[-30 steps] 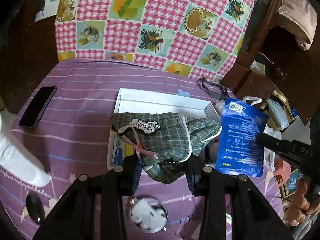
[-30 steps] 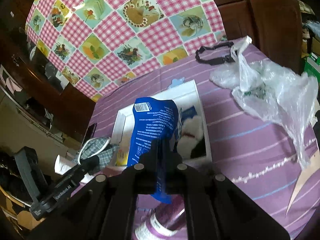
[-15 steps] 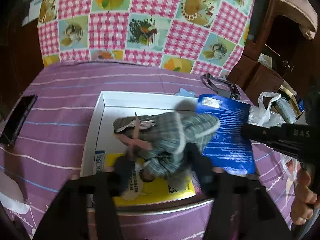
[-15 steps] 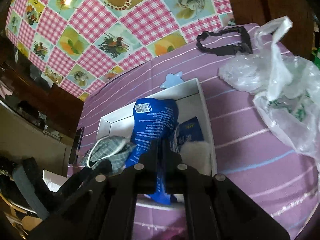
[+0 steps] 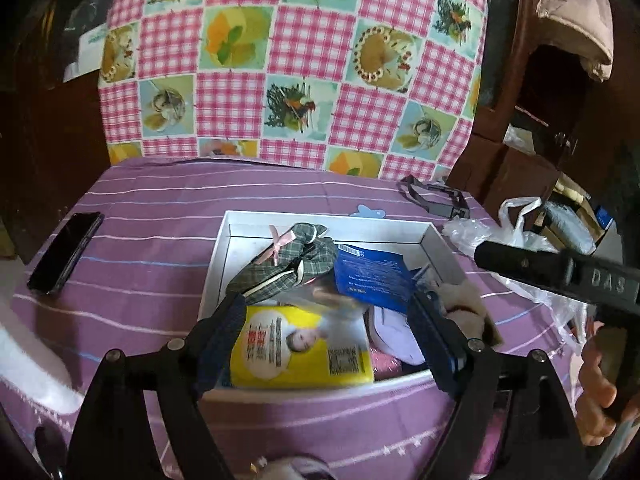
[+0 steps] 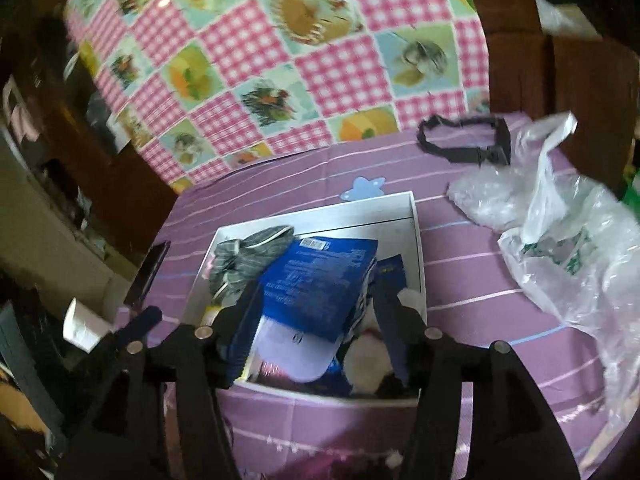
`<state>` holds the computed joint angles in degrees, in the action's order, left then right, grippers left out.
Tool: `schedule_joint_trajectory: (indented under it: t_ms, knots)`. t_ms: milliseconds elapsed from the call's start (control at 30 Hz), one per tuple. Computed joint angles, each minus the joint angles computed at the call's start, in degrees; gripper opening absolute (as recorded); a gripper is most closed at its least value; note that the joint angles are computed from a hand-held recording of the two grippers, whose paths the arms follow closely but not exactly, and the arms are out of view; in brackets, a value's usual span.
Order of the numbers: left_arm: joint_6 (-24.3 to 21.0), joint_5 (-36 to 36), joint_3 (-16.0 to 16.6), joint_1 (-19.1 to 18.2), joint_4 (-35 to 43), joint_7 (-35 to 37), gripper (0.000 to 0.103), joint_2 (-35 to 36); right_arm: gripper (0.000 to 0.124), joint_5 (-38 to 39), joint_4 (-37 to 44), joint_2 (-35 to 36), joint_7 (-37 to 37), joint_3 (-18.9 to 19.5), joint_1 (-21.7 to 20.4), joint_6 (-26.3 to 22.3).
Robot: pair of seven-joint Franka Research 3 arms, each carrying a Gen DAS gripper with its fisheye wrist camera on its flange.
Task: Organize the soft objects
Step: 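Lower the blue package and plaid pouch into the tray and open both grippers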
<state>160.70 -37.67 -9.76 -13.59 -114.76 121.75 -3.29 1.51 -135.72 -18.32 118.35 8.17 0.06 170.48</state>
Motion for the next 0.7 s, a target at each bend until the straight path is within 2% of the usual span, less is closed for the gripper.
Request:
schedule_joint_trajectory:
  t_ms: [67, 100, 167, 233, 300, 400, 433, 467, 500, 567, 600, 700]
  knots:
    - [2.2, -4.0, 0.5, -0.6, -2.9, 2.8, 0.083, -2.7, 0.058, -4.2, -2.1, -2.5, 2.1, 3.6, -3.1, 0.9]
    - [5.0, -6.0, 0.9, -1.3, -5.2, 3.7, 0.083, -4.6, 0.058, -6.0, -3.3, -3.8, 3.2, 5.3, -4.6, 1.4]
    - [8.1, -6.0, 1.8, -2.6, -8.0, 3.7, 0.083, -7.0, 0.058, -9.0, -6.0, -6.9, 6.2, 9.4, -8.4, 2.9]
    - [10.3, -6.8, 3.7, -4.9, -10.9, 6.2, 0.083, -9.9, 0.058, -9.4, -8.1, -9.8, 8.0, 11.3, -9.9, 2.9]
    - [10.7, -7.6, 5.9, -7.4, -13.2, 8.3, 0.083, -12.8, 0.058, -8.7, -9.6, -11.9, 7.7, 11.0, -9.0, 2.6]
    - [9.5, -7.2, 8.6, -10.1, -17.1, 8.1, 0.090, -18.0, 0.058, -8.8, -11.5, -15.9, 7.4, 12.2, -9.0, 1.2]
    - [9.2, -5.5, 8.2, -9.5, -18.4, 6.3, 0.091, -19.5, 0.058, -8.8, -12.5, -17.8, 7.3, 12.5, -8.8, 0.9]
    - [8.6, -1.5, 6.1, -6.9, -20.6, 2.3, 0.094, -21.8, 0.058, -8.6, -13.4, -19.2, 7.3, 12.9, -8.6, 0.8]
    - [8.6, 1.4, 4.6, -5.1, -22.3, -0.2, 0.102, -23.6, 0.058, -8.2, -14.6, -21.0, 7.2, 12.9, -7.9, 0.7]
    - [10.4, 4.5, 3.2, -3.8, -25.9, -2.6, 0.103, -26.8, 0.061, -7.1, -16.8, -23.5, 6.8, 12.6, -6.4, 1.1]
    - [10.4, 5.5, 3.5, -4.1, -27.2, -2.9, 0.103, -28.0, 0.064, -6.4, -17.7, -24.4, 6.8, 12.7, -6.0, 1.2]
    - [8.1, 5.4, 8.9, -9.4, -28.8, -1.2, 0.103, -29.6, 0.065, -6.0, -20.4, -27.5, 8.1, 16.2, -7.8, 1.7]
